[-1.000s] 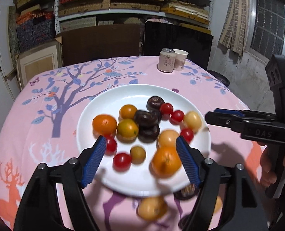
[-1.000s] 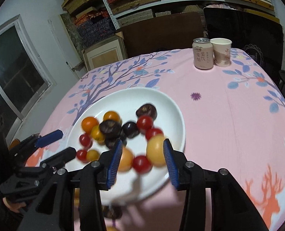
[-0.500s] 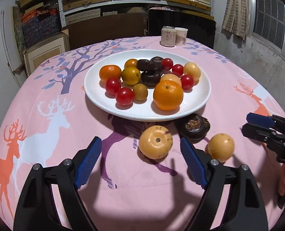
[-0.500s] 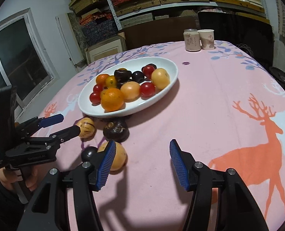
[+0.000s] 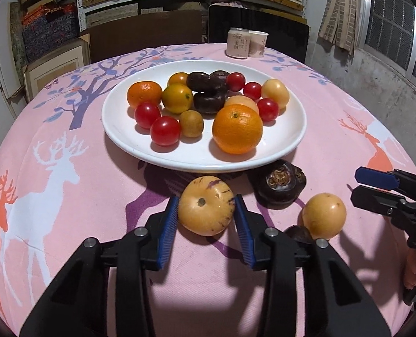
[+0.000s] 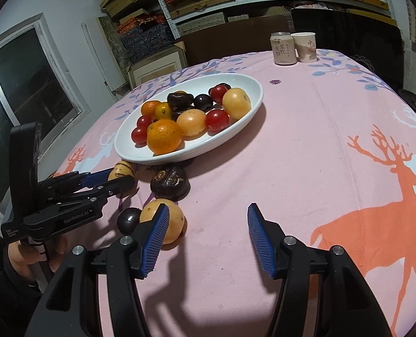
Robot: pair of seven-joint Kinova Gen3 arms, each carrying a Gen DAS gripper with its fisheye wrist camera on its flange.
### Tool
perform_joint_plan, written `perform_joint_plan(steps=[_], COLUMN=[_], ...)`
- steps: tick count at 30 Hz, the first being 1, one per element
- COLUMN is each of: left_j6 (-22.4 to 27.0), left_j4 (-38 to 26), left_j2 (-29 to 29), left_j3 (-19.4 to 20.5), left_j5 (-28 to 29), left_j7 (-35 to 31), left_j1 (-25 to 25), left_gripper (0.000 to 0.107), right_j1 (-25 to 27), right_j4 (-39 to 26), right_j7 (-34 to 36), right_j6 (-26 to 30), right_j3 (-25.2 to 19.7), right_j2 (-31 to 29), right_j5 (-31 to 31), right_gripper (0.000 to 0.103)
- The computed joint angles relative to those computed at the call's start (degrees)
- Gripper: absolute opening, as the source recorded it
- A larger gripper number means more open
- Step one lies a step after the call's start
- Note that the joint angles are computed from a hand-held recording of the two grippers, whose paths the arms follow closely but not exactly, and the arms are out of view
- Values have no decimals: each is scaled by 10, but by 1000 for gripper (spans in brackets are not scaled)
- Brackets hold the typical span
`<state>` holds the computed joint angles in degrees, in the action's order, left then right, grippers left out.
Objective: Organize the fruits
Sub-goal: 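Grasp a speckled yellow fruit with the left tool while the right tool grasps a pale yellow fruit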
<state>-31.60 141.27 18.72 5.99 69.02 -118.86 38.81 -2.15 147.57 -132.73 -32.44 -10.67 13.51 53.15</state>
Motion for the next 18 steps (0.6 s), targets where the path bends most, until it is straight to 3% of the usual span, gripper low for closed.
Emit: perform_joint_plan(steps=[4,18], left_j6=[-3,4], left_j4=[-6,-5], left_j2=[1,0], left_j3=[0,4], left_j5=[25,26], left_j7=[-21,-16], left_j1=[4,-9], left_gripper=[39,39], right_j1=[-4,-16], right_j4=[-5,-14], right_j7=[-9,-39], right_j6=[13,15], right_j3=[-3,-18], right_j2=[0,2], right_j5=[3,35], right_gripper=[59,59])
